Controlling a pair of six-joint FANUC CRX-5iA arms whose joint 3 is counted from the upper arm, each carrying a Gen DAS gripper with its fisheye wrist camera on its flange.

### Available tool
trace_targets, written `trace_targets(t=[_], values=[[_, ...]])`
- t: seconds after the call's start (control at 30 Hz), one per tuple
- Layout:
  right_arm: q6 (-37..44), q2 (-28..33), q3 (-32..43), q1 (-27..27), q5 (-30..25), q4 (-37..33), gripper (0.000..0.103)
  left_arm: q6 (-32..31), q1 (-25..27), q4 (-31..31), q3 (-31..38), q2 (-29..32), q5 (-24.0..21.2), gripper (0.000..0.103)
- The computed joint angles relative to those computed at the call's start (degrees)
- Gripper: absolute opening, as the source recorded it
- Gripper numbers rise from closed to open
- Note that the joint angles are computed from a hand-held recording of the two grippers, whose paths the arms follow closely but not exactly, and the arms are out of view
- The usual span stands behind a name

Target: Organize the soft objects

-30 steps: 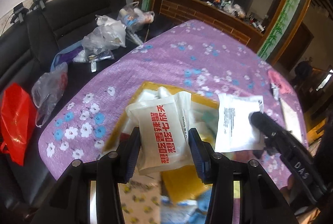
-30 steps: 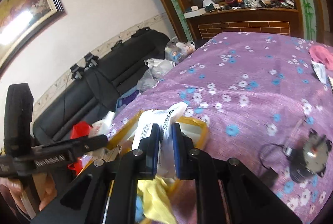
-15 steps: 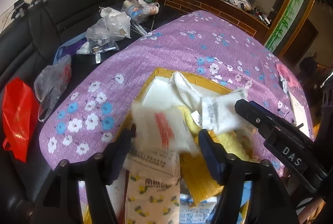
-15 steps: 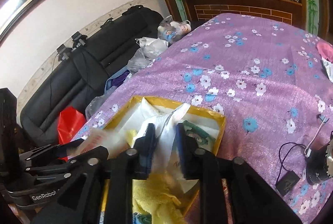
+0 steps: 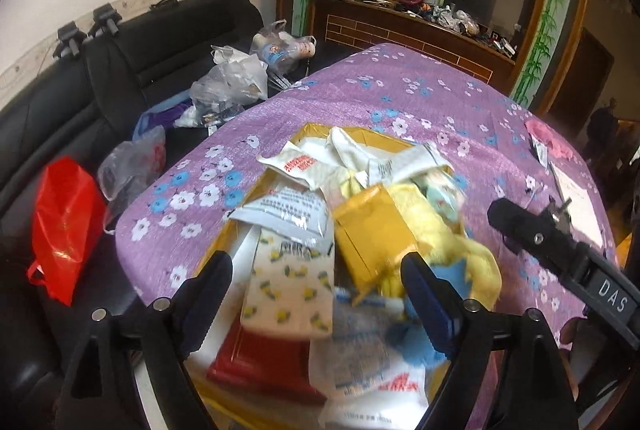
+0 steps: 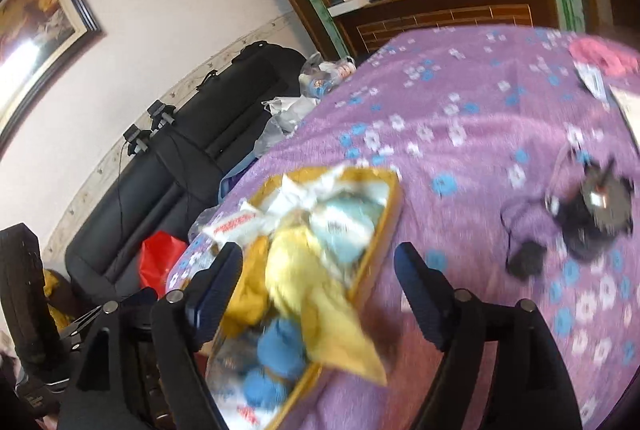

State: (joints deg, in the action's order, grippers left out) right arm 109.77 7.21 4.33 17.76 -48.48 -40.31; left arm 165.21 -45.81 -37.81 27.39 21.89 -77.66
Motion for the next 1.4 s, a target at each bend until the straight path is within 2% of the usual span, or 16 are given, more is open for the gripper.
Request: trace_targets(t=[0.1,0.4,0.83,1.1,1.4], values=[[-0.7,-1.2,-1.8,-0.7,-0.2,0.2,0.078,0.3,-1.4,-1.0,1.8,0.9,-2.8,0.089],[-2.8,-5.2,-6.6,-1.2,0.0,2.8,0.078,0.3,-5.1,-3.2,5.3,2.5,-7.7,0.089],[-2.4,-8.8,-9.9,-1.0,-0.2,2.9,0.078,0.8,-8.0,-4.8,6.2,2.7,-10.2,0.091],[-5.0,-11.3,-12.5,0.6,1.7,6.1,0.078,0.7,-8.7,-5.3,5.8,2.4,-10.6,0.091],[-6.2,-13.0,-14.0,2.1,3.2,7.2,0.078,0.9,-10.0,-7.4,5.2,1.9,-13.3,0.091]])
